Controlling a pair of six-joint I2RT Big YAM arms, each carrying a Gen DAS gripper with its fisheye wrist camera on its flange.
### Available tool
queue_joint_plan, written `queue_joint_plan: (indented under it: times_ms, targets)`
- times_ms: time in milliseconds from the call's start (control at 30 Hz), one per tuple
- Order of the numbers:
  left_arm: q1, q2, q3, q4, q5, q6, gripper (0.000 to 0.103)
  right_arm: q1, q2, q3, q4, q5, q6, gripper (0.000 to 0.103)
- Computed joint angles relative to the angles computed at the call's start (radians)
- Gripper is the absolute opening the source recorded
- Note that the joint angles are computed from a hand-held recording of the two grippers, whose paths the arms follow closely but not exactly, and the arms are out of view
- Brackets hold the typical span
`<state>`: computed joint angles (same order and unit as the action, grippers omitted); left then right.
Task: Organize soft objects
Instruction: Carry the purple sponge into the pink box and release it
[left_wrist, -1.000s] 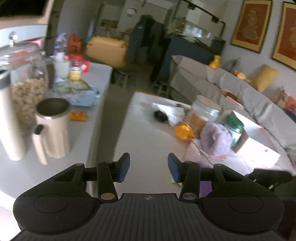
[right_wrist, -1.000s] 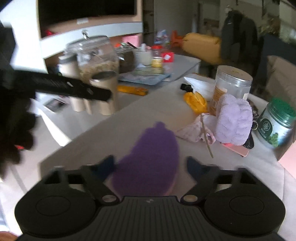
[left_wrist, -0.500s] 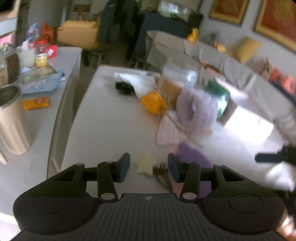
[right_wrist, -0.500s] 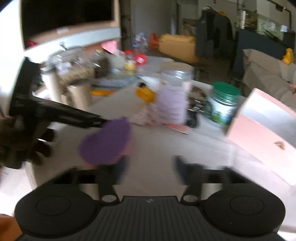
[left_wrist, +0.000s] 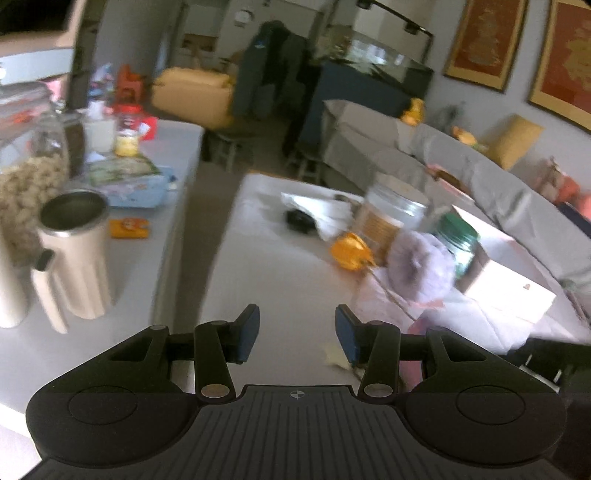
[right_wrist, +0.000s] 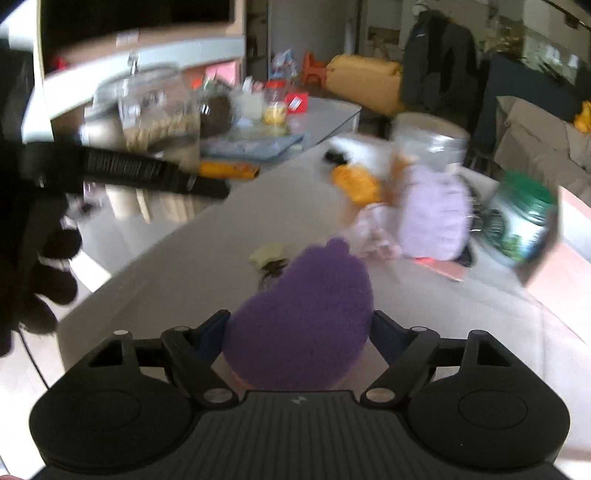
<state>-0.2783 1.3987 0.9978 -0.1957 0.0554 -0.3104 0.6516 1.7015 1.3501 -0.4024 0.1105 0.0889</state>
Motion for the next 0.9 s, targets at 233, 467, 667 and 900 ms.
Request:
queue_joint_plan:
  times_ms: [233,467,667,900]
  targets:
    - [-0.076,0.110,0.085,-0.081,-0.016,0.020,0.050,-0.084,-0.147,-0.158,0.082,0.134,-0.040,0.081]
    - [-0.164,0.168,0.130,-0.093,-0.235,0.150,0.052,-0.112,-0.190,-0.256,0.096,0.160,-0.013,0.081]
    - [-0.151,0.147,0.111,-0.095,-0.203,0.154,0.031,-0.125,-0.200,-0.281,0.114,0.170,-0.010,0.081]
    - [-0.206,0.059,0.041,-0.046,-0.234,0.268,0.030,-0.144,-0.280,-0.341,0.137,0.194,-0.037,0.081]
